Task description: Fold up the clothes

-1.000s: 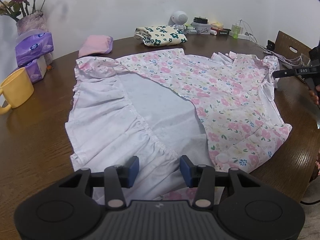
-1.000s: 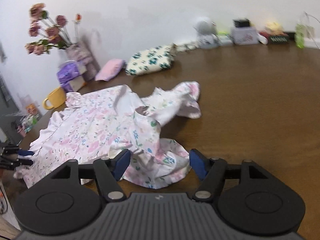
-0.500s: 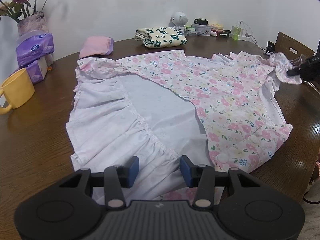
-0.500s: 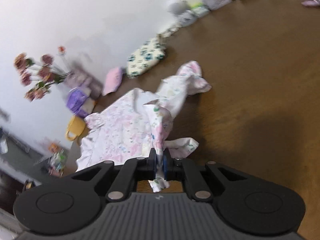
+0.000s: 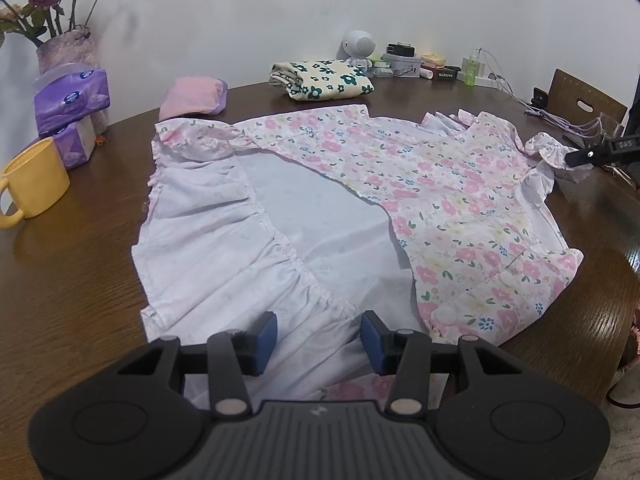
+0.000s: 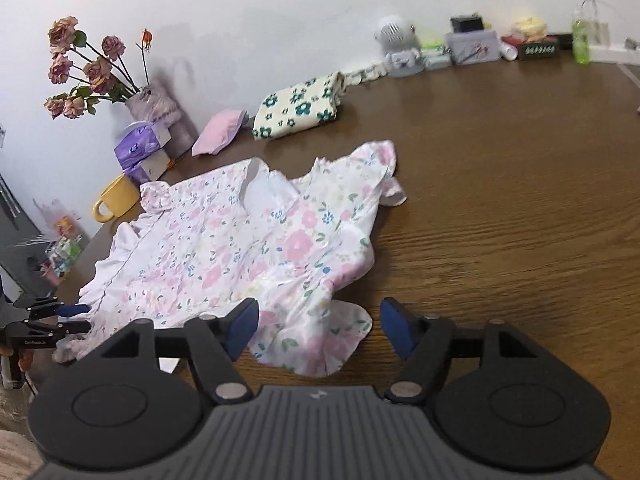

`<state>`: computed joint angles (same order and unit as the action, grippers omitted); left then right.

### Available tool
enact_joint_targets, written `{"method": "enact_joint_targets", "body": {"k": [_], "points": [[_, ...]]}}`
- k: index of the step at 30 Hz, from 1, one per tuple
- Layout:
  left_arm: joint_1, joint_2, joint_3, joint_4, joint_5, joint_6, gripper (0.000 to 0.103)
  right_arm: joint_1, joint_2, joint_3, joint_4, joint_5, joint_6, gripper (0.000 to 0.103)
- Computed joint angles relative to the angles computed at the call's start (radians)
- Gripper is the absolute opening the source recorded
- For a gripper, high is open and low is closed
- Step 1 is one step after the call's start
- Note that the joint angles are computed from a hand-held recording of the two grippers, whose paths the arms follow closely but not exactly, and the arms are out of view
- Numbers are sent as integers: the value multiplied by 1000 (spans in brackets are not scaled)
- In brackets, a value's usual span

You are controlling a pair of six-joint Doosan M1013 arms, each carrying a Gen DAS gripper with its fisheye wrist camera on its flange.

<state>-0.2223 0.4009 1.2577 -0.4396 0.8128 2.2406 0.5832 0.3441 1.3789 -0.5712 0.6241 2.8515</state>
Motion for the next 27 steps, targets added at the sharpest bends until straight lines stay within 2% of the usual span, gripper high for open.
{"method": "enact_joint_targets", "body": {"k": [2, 3, 4, 5, 6, 9, 12, 13, 14, 16, 17, 18, 20, 21, 22, 24, 26, 27], "points": [[-1, 0, -1, 7, 1, -7, 45, -13, 7, 9, 39, -53, -42, 65], [-2, 0, -1, 10, 1, -11, 45, -19, 14, 6, 68, -74, -78, 56], [-3, 0, -2, 13, 2, -14, 45, -23, 20, -1, 120, -85, -134, 30], [-3, 0, -3, 17, 3, -17, 45, -27, 26, -8, 168, -93, -184, 16], [-4, 0, -4, 20, 4, -21, 45, -28, 29, -21, 202, -67, -182, 7], [-3, 1, -5, 21, 5, -21, 45, -30, 36, -54, 289, -3, -156, 7], [-1, 1, -3, 13, 5, -15, 45, -49, -16, 18, 341, -169, -13, 8], [-1, 1, -3, 12, 4, -15, 45, -51, -29, 37, 310, -209, 55, 9], [-1, 1, -3, 11, 3, -14, 45, -49, -39, 45, 233, -215, 153, 10], [-1, -1, 1, 10, -1, -14, 45, -42, -33, 21, 156, -109, 216, 18], [-1, -2, 3, 9, -5, -13, 45, -41, -26, 6, 149, -51, 220, 21], [-1, -2, 4, 7, -7, -11, 46, -47, -23, 5, 190, -36, 205, 26], [0, -2, 5, 4, -7, -7, 46, -52, -26, 26, 215, -64, 202, 28], [0, -2, 5, 2, -7, -5, 46, -50, -28, 35, 207, -77, 208, 34], [0, -2, 4, 1, -6, -4, 46, -45, -32, 47, 167, -102, 221, 47], [1, 0, 1, 1, -1, -1, 46, -35, -30, 47, 132, -111, 207, 59], [1, 0, 2, 0, -3, -2, 48, -25, -27, 47, 99, -119, 191, 59], [1, -1, 4, -1, -7, -2, 49, -19, -18, 31, 105, -97, 167, 59]]}}
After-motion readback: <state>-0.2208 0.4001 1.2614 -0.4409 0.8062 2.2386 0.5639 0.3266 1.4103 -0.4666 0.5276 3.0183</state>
